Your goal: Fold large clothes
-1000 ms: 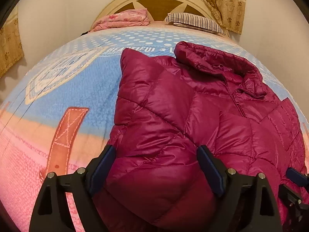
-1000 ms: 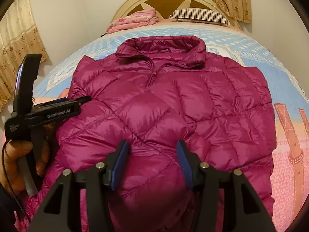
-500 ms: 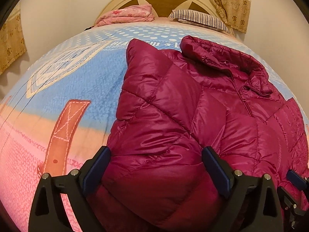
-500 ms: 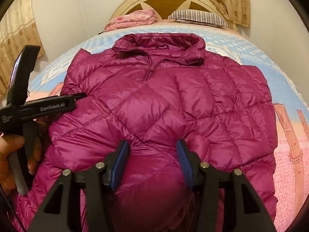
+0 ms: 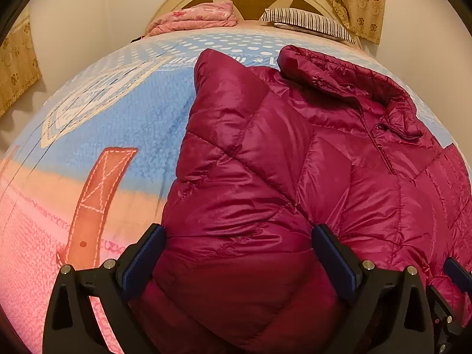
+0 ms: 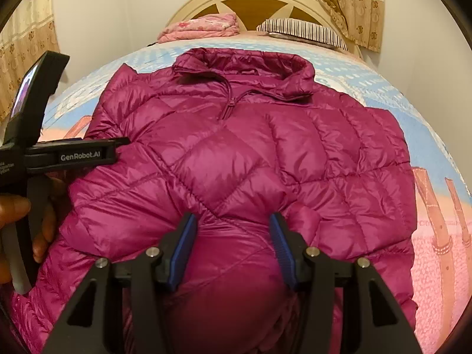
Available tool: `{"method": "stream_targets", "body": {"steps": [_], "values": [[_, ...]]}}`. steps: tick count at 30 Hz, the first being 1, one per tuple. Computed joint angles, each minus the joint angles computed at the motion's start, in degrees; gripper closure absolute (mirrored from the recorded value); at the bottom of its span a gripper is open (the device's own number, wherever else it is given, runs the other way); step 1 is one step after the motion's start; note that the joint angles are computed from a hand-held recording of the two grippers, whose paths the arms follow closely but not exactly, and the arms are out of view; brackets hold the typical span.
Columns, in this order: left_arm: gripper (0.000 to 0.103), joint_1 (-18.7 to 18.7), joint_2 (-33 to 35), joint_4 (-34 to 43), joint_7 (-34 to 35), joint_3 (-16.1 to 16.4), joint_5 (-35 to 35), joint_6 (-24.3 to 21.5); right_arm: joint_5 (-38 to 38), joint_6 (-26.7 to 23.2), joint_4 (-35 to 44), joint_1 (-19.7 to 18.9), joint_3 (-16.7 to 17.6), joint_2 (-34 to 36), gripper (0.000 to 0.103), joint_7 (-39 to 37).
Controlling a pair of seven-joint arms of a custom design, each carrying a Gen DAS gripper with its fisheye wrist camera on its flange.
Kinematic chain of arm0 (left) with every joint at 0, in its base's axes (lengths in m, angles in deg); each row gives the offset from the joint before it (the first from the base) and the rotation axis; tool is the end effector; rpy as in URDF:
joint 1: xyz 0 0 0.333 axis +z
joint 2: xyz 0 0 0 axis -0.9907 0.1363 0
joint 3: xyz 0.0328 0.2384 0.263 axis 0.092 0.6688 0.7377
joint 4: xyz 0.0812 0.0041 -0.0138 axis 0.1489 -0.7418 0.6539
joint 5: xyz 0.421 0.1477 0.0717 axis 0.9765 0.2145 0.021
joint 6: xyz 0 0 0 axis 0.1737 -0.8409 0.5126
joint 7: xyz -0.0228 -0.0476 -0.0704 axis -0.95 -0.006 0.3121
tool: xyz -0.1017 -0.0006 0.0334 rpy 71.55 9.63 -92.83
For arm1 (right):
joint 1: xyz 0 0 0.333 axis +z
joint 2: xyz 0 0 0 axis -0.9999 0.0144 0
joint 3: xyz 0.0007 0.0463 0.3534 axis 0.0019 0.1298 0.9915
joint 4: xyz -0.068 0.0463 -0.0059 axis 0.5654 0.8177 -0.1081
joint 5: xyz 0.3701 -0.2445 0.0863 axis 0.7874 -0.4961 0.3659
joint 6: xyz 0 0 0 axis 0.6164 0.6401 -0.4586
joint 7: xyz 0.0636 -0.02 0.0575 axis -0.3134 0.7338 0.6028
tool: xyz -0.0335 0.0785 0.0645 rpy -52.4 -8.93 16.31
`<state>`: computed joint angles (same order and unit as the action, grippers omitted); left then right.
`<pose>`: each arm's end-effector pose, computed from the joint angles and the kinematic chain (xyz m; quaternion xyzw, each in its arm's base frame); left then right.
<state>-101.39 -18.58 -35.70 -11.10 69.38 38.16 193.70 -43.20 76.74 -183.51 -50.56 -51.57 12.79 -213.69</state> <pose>0.6206 -0.3466 0.3207 -0.5700 0.7508 -0.2720 0.1935 0.5026 0.4809 0.3205 -0.6227 0.6897 -0.2749 0.2471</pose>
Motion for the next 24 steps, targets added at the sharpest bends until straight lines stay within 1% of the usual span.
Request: {"method": "stream_targets", "body": {"steps": [5, 24], "values": [[0.002, 0.6, 0.1, 0.0, 1.1, -0.6, -1.1, -0.3, 0.5, -1.6, 0.6, 0.4, 0.1, 0.4, 0.048, -1.2], [0.001, 0.6, 0.2, -0.1, 1.8, -0.5, -1.9, -0.1, 0.4, -1.8, 0.7, 0.6, 0.0, 0.6, 0.048, -1.1]]}}
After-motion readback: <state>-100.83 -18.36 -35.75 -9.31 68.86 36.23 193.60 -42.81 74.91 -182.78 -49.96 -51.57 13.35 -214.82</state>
